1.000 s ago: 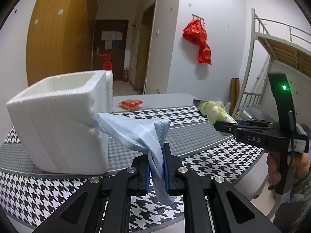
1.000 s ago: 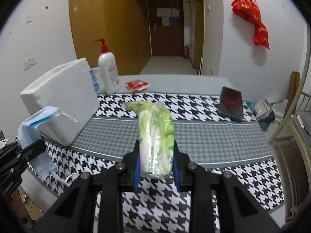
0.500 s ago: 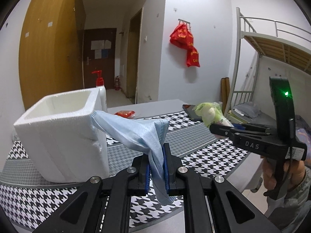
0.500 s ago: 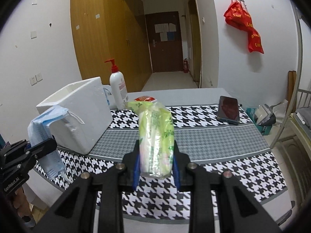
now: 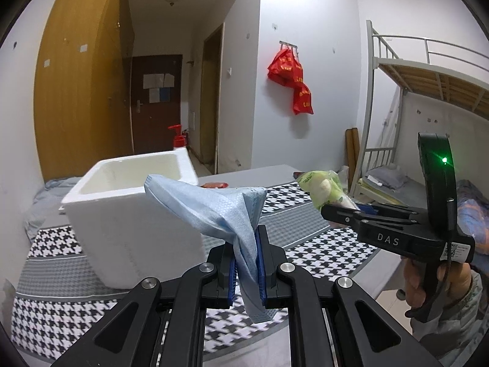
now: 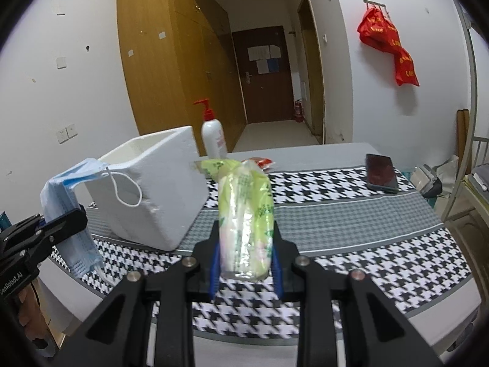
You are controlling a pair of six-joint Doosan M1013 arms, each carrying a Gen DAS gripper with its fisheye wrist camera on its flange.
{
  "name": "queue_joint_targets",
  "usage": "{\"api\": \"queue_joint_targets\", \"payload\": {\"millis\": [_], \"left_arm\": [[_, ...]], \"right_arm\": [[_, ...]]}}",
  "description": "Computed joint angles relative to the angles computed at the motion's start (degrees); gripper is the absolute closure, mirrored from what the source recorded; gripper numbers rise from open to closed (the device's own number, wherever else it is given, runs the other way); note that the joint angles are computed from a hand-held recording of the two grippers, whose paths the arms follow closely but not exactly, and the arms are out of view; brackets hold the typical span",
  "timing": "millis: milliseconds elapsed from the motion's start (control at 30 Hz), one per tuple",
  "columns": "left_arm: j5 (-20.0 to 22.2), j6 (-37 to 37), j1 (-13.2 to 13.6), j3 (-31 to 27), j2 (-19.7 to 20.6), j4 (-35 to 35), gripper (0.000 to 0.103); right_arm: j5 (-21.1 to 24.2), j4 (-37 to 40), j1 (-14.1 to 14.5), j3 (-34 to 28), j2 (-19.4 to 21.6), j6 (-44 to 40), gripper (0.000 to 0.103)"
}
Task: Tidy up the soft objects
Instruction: 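Carry the snack pack and face mask over the foam box with both tools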
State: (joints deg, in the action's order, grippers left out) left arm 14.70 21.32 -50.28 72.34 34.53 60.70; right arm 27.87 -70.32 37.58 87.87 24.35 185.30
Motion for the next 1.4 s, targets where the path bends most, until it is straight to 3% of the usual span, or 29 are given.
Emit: {"api": "queue_joint_targets", "payload": {"millis": [333, 600, 933, 1233, 1400], "left_arm": [[0.60, -20.58, 1.44, 6.69, -3.97, 18.73, 0.091], [1.21, -24.35, 2.37, 9.41, -5.97, 22.96, 0.091], [-0.26, -28.92, 3.47, 12.39, -7.96, 28.96, 0.091], [0.56, -36.12, 4.22, 13.53, -8.55, 35.89, 0.091], [0.83, -33.05, 4.41, 12.24, -8.11, 33.36, 0.091]], "right_arm": [[1.75, 1.36, 3.44, -4.16, 2.01, -3.42, 0.072], [2.20, 4.48, 5.14, -7.77, 4.06, -7.53, 0.072], [3.98, -0.32, 7.32, -9.52, 5.37, -2.20, 0.072], [4.20, -0.65, 8.01, -12.03, 6.77, -3.47, 0.071], [3.97, -0.33, 7.48, -13.19, 7.15, -4.61, 0.071]]}}
